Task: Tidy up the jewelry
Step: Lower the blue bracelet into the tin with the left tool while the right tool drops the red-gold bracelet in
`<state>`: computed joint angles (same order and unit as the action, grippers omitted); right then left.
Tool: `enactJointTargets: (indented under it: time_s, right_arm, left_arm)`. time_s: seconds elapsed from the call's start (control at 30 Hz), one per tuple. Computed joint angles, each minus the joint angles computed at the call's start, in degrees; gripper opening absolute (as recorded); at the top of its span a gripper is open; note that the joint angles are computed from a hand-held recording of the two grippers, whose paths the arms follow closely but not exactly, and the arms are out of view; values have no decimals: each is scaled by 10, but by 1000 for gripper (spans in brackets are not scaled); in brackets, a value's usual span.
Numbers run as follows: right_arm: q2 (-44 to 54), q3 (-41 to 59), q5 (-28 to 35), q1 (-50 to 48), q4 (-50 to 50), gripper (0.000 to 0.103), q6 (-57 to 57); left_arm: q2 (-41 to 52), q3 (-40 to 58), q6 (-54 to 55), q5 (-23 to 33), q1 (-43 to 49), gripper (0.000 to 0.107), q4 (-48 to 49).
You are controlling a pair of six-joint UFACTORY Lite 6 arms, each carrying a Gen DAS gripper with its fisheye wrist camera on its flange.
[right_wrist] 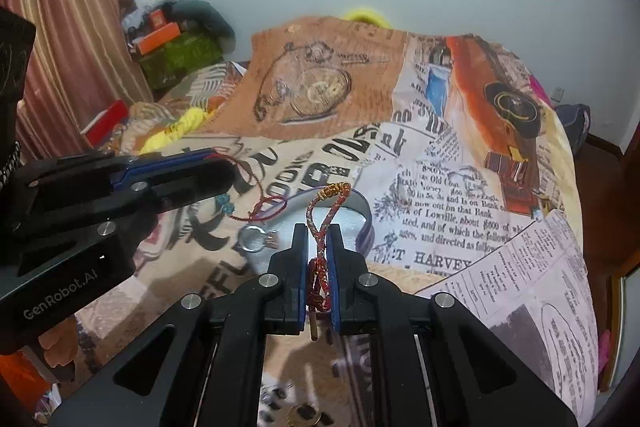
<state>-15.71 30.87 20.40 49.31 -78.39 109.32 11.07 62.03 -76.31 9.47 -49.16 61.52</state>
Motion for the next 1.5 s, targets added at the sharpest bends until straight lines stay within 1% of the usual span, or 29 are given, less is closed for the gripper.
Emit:
enactJointTargets:
  time_s: [0.07, 0.13, 0.23, 0.33, 0.4, 0.47, 0.57, 0.6, 0.7, 0.77, 0.8, 0.9, 1.07, 1.13, 1.17, 1.2, 1.27, 1.3, 1.37, 1.43, 1.5]
  right_arm:
    - [10, -2, -18, -17, -21, 8, 14]
    - [19, -2, -32, -28, -44, 8, 35]
    - [24, -5, -50, -42, -83, 8, 69]
    - [30, -4, -52, -42, -105, 8, 83]
    - [38, 3, -48, -38, -96, 8, 70]
    - [48, 10, -36, -34, -91, 8, 64]
    - [55, 13, -44, -41, -92, 8, 60]
    - [58, 14, -48, -45, -94, 8, 60]
    - [68, 19, -45, -44, -89, 8, 51]
    - [74, 24, -43, -42, -74, 8, 34]
    - [77, 29, -32, -36, -51, 8, 12]
    - [77, 36, -13, -24, -12, 9, -28]
    - [74, 45, -10, -21, 48, 13, -82]
    - [71, 48, -4, -18, 82, 15, -114]
    - [68, 50, 2, -14, 96, 16, -125]
    - [63, 50, 7, -11, 108, 18, -136]
    - [53, 50, 20, -1, 127, 23, -149]
    - [46, 49, 28, 4, 137, 27, -155]
    - [26, 45, 49, 20, 150, 32, -158]
    - [9, 44, 73, 39, 160, 33, -160]
    - [-5, 44, 92, 54, 173, 33, -167]
  left_arm:
    - [19, 11, 45, -12, 5, 6, -42]
    - [36, 23, 116, -24, 11, 5, -114]
    - [55, 32, 166, -31, 16, 5, -164]
    - [69, 37, 216, -37, 22, 5, -218]
    - [77, 43, 274, -37, 25, 5, -276]
    - [81, 45, 281, -39, 26, 5, -282]
    - [81, 44, 276, -40, 27, 5, -275]
    - [80, 43, 298, -41, 28, 5, -297]
    - [76, 40, 413, -44, 35, 5, -416]
    - [70, 36, 449, -45, 38, 6, -452]
    - [69, 36, 469, -44, 40, 6, -470]
    - [60, 29, 456, -42, 42, 7, -455]
    - [29, 8, 434, -34, 42, 8, -435]
    - [15, -1, 397, -28, 38, 12, -399]
    - [4, -7, 370, -23, 35, 16, -373]
    - [-5, -12, 353, -21, 34, 20, -358]
    - [-31, -28, 305, -12, 27, 25, -314]
    - [-40, -33, 295, -9, 25, 26, -305]
    - [-69, -46, 264, 7, 15, 26, -275]
    - [-94, -56, 233, 27, 4, 28, -246]
    - [-117, -66, 199, 45, -8, 33, -214]
